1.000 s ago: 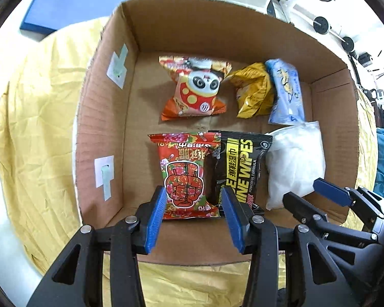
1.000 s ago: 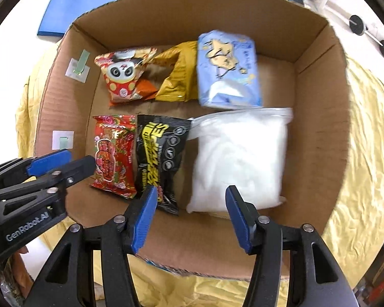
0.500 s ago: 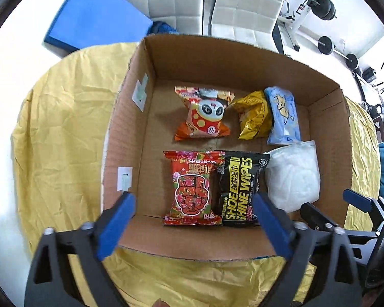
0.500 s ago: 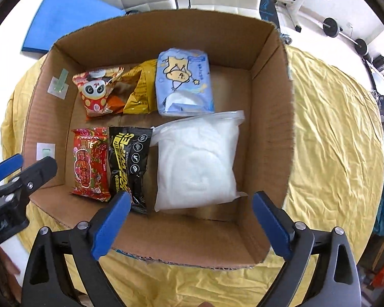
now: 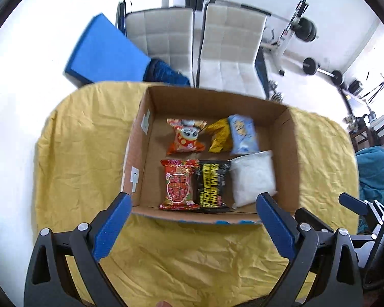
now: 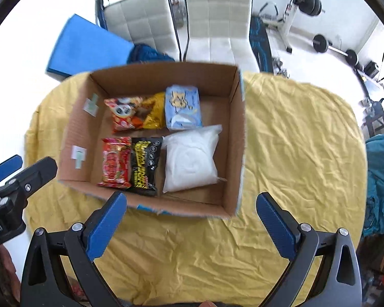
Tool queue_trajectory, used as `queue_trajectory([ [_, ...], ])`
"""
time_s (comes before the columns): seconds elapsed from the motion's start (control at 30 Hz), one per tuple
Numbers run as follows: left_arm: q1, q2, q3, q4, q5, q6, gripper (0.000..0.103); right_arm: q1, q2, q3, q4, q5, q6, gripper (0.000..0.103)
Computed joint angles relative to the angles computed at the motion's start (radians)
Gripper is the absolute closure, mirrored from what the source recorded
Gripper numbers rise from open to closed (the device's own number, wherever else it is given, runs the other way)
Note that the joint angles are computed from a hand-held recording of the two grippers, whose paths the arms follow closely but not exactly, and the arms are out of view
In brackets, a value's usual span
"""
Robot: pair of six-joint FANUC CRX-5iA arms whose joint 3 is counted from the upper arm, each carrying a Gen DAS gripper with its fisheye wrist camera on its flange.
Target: Organize soft objects
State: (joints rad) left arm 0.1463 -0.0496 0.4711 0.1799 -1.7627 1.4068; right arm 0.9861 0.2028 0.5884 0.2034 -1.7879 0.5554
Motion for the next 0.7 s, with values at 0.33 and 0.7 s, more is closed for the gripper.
queue_trajectory([
  [0.33,0.022,-0.04,0.178,0.035,-0.114,-0.02,0.003,0.168,-0.058,0.155,0.15,-0.121,-0.059,0.0],
  [0.7,0.059,-0.071,0.273,0.088,-0.186,-0.015,0.003,0.3,-0.038,0.308,0.316,-0.253,-0.075,0.0],
])
